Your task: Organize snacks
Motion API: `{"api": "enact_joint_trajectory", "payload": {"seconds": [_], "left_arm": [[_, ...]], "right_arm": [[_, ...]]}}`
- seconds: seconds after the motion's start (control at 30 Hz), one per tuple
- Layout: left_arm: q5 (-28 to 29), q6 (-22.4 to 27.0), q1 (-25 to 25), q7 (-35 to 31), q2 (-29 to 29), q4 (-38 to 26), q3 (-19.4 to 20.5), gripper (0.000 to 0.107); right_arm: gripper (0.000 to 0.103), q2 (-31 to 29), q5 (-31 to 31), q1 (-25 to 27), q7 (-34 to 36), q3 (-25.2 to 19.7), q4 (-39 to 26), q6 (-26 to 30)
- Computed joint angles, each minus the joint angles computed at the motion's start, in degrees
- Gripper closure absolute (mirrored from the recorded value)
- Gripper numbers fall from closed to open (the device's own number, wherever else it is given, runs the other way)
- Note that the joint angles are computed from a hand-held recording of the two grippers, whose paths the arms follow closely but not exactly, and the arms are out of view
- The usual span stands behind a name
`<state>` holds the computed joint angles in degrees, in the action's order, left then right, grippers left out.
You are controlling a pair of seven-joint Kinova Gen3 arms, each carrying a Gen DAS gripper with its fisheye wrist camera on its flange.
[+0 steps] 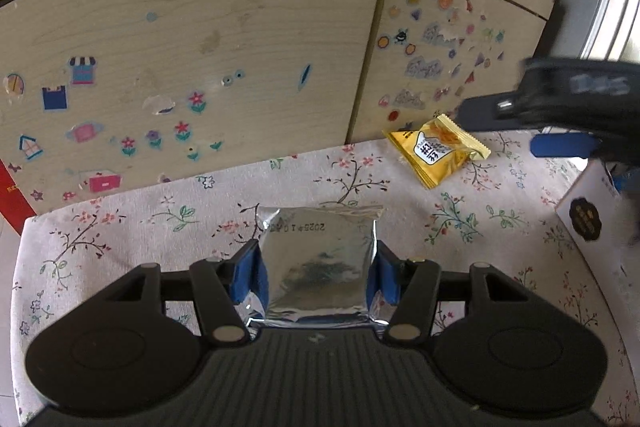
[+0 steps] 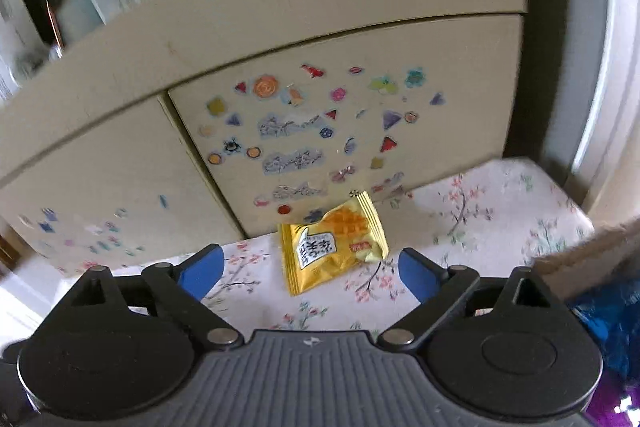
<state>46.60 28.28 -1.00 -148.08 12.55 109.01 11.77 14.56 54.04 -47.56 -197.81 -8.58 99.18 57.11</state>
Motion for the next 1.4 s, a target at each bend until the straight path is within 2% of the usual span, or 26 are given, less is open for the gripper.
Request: {"api": "enact_joint_trajectory", "payload": {"seconds": [0.1,0.17,0.3,0.47,0.53,0.6,0.67,0.8,0.87,1.03,1.07,1.1,1.17,1.27,1.33,1.37,1.4], "left_arm": [[1.2,-0.9,-0.1,-0.5,0.1,0.4,0.4,0.049],[1.9,-1.0,-0.4,-1.5,0.1,0.4,0.6,0.049],[4.1,-0.1,-1.4,-3.1,0.5,0.3,0.7,0.049],[5.6,-0.9,-1.3,-5.7,0.1,1.2,0.6,0.049],[5.9,-1.0,-1.2,-6.2,0.0,1.3,0.5,0.049],[5.8,-1.1,-0.9,-5.9,-0.1,1.4,0.2,0.049],[4.9,-1.5,-0.2,-4.6,-0.3,1.4,-0.2,0.049],[1.5,-2.1,1.2,-0.8,-1.0,1.5,-0.8,0.049],[-0.6,-2.0,1.8,1.9,-1.6,1.6,-1.3,0.049],[-5.4,-0.7,2.4,7.0,-4.2,2.6,-2.6,0.049],[-5.9,-0.3,2.4,7.2,-5.1,3.0,-2.8,0.049],[-6.3,0.2,2.2,7.1,-6.1,3.5,-3.1,0.049],[-6.8,1.2,2.2,6.4,-8.0,4.2,-3.9,0.049],[-7.4,5.1,1.7,5.8,-11.2,5.0,-6.5,0.049],[-8.5,8.1,1.4,6.6,-12.8,4.7,-8.3,0.049],[-9.0,9.2,1.4,7.4,-13.4,4.5,-9.0,0.049],[-9.4,10.8,1.3,8.3,-14.1,4.0,-9.7,0.049]], "right_arm": [[0.006,2.7,-4.7,2.1,5.1,-0.3,-4.0,1.7],[0.006,3.9,-4.4,0.6,6.0,1.3,-4.8,2.5],[0.006,5.9,-5.2,0.8,12.1,2.3,-6.2,2.8],[0.006,6.7,-7.4,2.5,13.3,4.0,-5.4,-1.5],[0.009,7.6,-7.4,2.1,14.4,4.7,-5.9,-1.1],[0.022,8.1,-6.5,1.4,15.4,5.1,-6.0,-0.5],[0.026,7.7,-6.0,0.8,15.1,5.3,-5.5,-0.8],[0.047,5.8,-5.0,-0.1,11.6,5.3,-3.7,-1.0],[0.049,5.2,-5.8,0.6,12.1,4.5,-3.4,-1.6],[0.067,3.0,-6.2,-0.4,9.8,2.5,-1.4,-1.0],[0.091,2.4,-7.0,-0.1,9.6,1.7,-1.2,-1.0],[0.095,2.0,-7.3,-0.9,9.2,2.0,-0.9,-0.7],[0.098,0.9,-7.4,-3.4,8.3,2.4,-0.3,0.3],[0.098,-2.5,-10.0,-0.5,8.8,-2.1,2.6,-4.8],[0.097,-4.5,-10.5,-1.0,9.9,-3.2,4.4,-6.6],[0.095,-5.1,-9.9,-1.6,9.8,-3.6,4.8,-6.2],[0.087,-5.7,-9.0,-1.8,9.7,-4.0,5.4,-6.1]]}}
